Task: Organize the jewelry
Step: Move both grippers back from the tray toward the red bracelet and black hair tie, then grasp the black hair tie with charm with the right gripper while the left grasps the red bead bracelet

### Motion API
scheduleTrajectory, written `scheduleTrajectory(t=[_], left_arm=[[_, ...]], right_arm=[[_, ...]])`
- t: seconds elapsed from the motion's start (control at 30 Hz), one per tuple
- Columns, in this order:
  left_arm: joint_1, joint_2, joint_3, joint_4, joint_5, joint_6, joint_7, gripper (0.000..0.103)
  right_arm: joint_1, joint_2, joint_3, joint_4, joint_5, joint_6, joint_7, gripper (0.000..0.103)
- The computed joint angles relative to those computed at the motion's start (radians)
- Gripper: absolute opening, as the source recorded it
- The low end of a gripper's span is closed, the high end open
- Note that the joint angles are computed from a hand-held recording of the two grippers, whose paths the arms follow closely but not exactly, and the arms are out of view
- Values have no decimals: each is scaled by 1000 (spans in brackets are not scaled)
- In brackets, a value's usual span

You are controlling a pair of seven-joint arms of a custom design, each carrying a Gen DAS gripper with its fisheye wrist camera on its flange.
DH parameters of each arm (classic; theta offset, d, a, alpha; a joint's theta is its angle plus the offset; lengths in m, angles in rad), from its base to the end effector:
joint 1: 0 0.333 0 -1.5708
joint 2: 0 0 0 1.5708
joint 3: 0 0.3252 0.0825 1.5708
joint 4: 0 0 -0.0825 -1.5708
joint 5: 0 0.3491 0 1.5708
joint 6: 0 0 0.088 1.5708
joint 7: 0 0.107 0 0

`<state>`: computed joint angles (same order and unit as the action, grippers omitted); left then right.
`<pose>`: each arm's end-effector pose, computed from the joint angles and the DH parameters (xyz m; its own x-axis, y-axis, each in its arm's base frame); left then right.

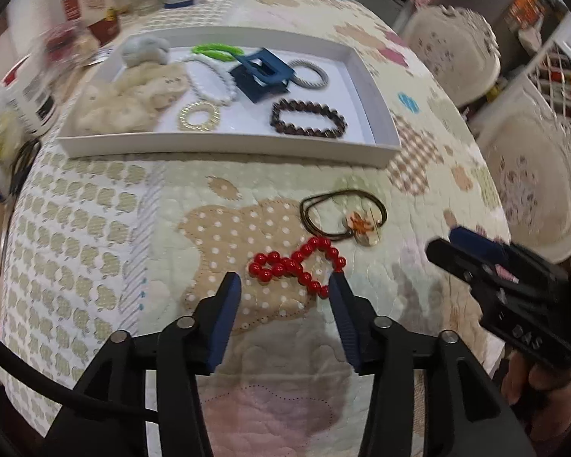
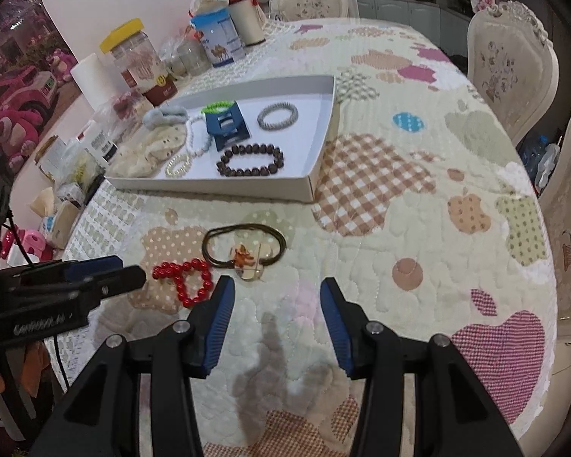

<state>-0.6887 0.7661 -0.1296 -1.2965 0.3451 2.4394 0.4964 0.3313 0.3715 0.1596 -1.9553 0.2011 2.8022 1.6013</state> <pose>0.5357 -0.5289 0.3540 0.0476 -0.9766 0.2096 -0.9265 -0.1216 -0.3561 0.5659 0.2814 0.3732 0.3002 -0.9292 -0.2154 -0.8837 -0.1859 -0.4297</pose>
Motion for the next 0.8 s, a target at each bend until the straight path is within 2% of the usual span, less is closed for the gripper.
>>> scheduleTrajectory(t=[0.27, 0.4, 0.6, 0.63, 0.7, 0.77, 0.8], left_arm=[[23, 46, -22, 48, -25, -35, 112, 52], [34, 83, -30, 96, -54, -70, 180, 52], [50, 99, -29, 100, -84, -33, 238, 51], [48, 100, -27, 101, -81, -31, 251, 47], [36, 98, -10, 103, -67, -41, 255, 24], [45, 87, -12, 82, -72, -28, 259, 13], [51, 76, -14, 60, -77, -14, 255, 11]], right_arm=[[-1, 85, 14, 91, 2, -55, -31, 49], [24, 129, 5, 139, -15, -78, -24, 49], [70, 174, -36, 191, -80, -83, 38, 49], [76, 180, -42, 199, -93, -85, 48, 49], [98, 191, -62, 213, -131, -82, 71, 49], [115, 195, -78, 216, -170, -75, 88, 48], [132, 194, -95, 213, -199, -67, 104, 45]])
